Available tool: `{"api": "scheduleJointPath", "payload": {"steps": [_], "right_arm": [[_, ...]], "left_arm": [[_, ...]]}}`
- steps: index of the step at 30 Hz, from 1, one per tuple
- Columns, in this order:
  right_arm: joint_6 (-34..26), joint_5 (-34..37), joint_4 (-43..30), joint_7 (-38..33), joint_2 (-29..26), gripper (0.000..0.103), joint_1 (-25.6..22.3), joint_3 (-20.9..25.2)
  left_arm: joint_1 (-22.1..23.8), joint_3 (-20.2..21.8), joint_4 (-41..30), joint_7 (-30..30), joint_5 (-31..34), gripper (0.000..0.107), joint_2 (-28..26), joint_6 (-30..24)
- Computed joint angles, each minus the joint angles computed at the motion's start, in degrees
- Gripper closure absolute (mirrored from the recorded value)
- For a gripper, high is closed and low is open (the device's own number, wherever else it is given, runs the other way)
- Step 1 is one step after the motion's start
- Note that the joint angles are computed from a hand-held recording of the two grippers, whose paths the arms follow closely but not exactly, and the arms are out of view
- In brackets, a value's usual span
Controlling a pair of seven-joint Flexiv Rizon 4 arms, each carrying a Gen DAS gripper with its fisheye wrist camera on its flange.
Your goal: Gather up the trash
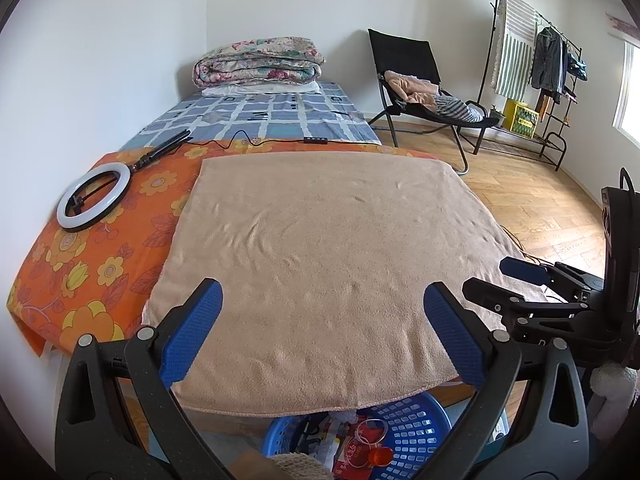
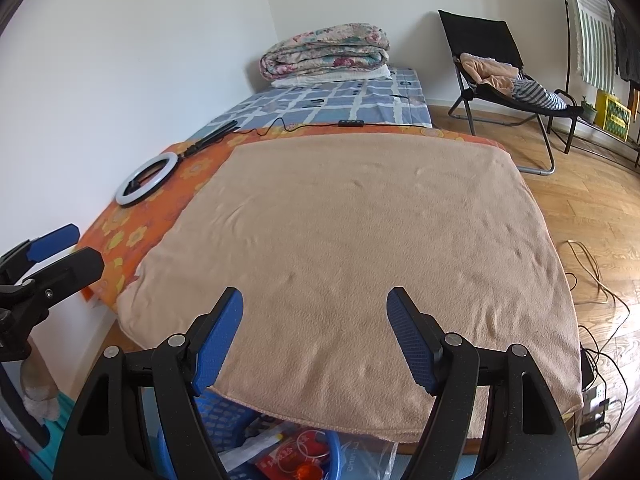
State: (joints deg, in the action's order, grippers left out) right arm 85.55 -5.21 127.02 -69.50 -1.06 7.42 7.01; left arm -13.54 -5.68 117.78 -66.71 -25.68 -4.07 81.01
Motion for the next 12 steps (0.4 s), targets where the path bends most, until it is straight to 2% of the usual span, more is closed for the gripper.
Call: {"api": "scheduleJointPath", "payload": {"steps": [12], "right_arm": [[-0.01, -0.12, 0.03, 0.06, -0.03, 0.029, 0.01, -0.01]], "left_arm": [[0.21, 0.31, 1.31, 1.17, -1.15, 0.005, 0.53, 0.30]]}}
